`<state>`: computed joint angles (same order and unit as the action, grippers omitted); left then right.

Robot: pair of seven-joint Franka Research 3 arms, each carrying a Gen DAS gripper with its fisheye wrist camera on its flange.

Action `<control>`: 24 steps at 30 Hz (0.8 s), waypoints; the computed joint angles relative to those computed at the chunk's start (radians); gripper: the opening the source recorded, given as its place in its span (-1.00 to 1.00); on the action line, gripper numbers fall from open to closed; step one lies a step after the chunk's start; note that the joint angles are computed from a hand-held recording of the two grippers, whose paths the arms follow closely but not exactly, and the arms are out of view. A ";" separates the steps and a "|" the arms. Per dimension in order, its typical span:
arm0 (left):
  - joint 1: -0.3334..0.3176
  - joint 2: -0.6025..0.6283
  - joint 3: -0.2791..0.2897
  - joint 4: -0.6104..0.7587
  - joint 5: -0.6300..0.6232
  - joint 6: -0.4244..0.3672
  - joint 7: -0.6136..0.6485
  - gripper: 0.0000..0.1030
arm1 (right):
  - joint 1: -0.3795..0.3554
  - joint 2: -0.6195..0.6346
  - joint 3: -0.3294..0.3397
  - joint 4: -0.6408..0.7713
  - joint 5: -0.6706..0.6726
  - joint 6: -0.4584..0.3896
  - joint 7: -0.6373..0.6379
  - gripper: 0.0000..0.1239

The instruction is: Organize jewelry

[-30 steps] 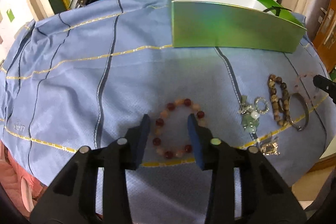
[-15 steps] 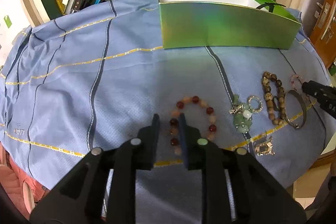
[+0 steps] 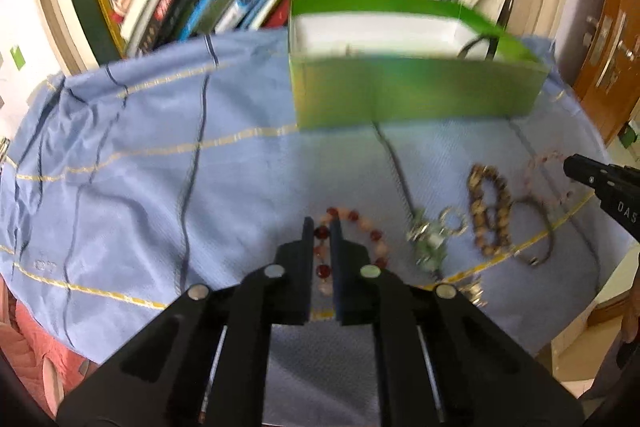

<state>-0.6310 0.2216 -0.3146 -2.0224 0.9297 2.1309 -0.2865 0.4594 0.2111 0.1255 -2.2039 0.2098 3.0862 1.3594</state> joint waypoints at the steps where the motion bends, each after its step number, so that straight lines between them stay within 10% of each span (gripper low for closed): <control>1: -0.004 -0.011 0.000 0.000 0.015 -0.006 -0.006 -0.85 | -0.011 -0.011 0.014 -0.005 0.013 0.013 -0.014 -0.87; 13: 0.014 -0.092 -0.004 0.063 0.188 -0.089 -0.015 -0.84 | -0.100 -0.046 0.159 0.080 0.192 0.150 -0.176 -0.87; 18: 0.066 -0.069 0.017 0.145 0.210 -0.052 0.018 -0.84 | -0.017 0.033 0.078 0.231 0.151 0.120 -0.103 -0.87; 24: 0.132 0.069 0.075 0.270 0.100 0.070 0.129 -0.84 | 0.121 0.258 -0.079 0.552 0.015 -0.125 0.090 -0.87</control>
